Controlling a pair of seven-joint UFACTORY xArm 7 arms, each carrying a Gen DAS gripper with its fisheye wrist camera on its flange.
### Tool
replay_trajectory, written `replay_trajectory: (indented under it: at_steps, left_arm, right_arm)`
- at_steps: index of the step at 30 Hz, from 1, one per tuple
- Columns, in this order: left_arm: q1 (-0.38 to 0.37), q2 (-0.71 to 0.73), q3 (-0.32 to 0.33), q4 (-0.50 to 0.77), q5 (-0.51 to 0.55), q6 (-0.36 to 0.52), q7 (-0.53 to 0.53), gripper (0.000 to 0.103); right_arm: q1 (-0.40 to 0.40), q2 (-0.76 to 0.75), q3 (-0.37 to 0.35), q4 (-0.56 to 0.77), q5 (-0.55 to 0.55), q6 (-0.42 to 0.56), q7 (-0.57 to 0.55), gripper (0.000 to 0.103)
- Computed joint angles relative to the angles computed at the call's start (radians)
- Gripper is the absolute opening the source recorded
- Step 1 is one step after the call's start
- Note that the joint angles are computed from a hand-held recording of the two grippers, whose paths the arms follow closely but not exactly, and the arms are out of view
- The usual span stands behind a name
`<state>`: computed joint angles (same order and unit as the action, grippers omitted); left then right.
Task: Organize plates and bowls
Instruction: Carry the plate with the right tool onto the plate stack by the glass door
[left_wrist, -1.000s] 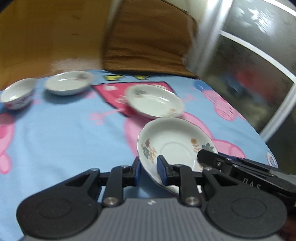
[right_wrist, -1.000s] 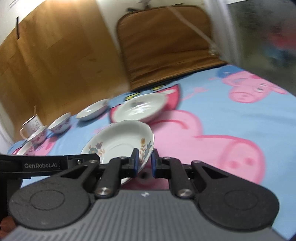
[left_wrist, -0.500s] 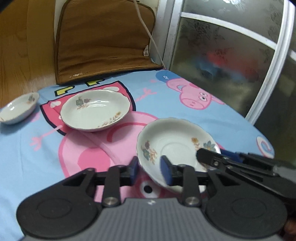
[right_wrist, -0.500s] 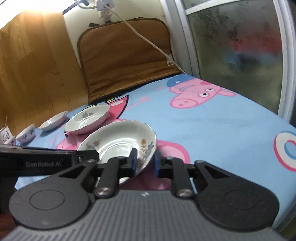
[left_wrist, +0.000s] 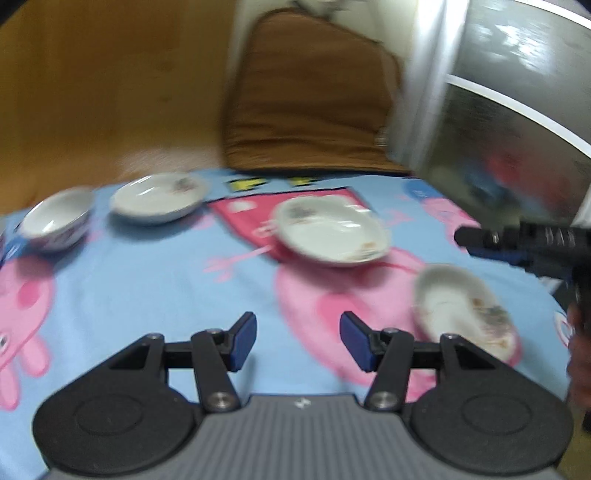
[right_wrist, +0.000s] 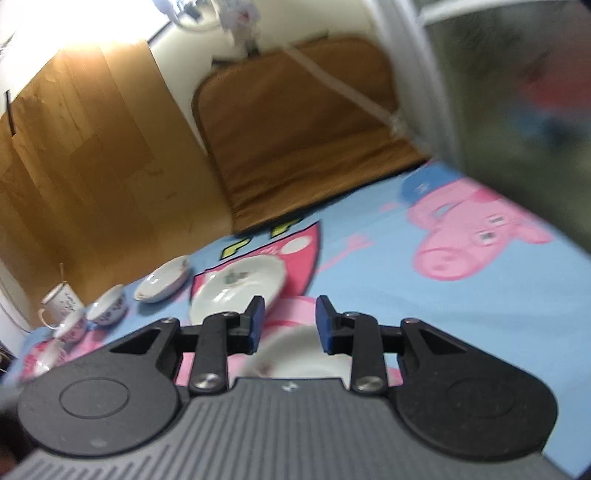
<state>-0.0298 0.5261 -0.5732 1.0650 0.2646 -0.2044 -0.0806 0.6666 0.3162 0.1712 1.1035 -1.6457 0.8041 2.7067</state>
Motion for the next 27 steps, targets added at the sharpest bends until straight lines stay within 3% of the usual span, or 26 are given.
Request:
replay_trajectory:
  at_steps: [3,7,9,11,18,22,25,27]
  left_arm:
    - [0.091,0.012,-0.058,-0.015,-0.007,0.019,-0.027,0.051]
    - [0.190,0.021,-0.110,-0.037,-0.010,0.017,-0.046,0.051]
    - [0.229,0.023,-0.131,-0.042,-0.007,0.016,-0.056,0.051]
    - [0.266,0.029,-0.153,-0.045,-0.002,0.014,-0.069,0.052]
    - [0.419,0.070,-0.260,-0.061,0.020,0.022,-0.101,0.064]
    - [0.500,0.076,-0.310,-0.093,0.050,0.023,-0.112,0.064]
    - [0.567,0.083,-0.355,-0.124,0.084,0.026,-0.099,0.056]
    - [0.590,0.060,-0.358,-0.161,0.102,0.008,-0.093,0.042]
  right_arm:
    - [-0.072,0.061,-0.029,0.095,0.039,-0.158,-0.047,0.034]
    - [-0.119,0.186,-0.059,0.252,0.227,-0.275,-0.291,0.033]
    - [-0.134,0.238,-0.066,0.302,0.309,-0.325,-0.342,0.017]
    - [-0.106,0.261,-0.074,0.344,0.363,-0.285,-0.403,0.015]
    - [0.007,0.330,-0.108,0.446,0.351,-0.418,-0.496,0.015]
    - [0.077,0.370,-0.152,0.488,0.309,-0.546,-0.443,0.015]
    - [0.143,0.388,-0.204,0.522,0.259,-0.608,-0.396,0.015]
    - [0.181,0.395,-0.235,0.543,0.238,-0.633,-0.387,0.015]
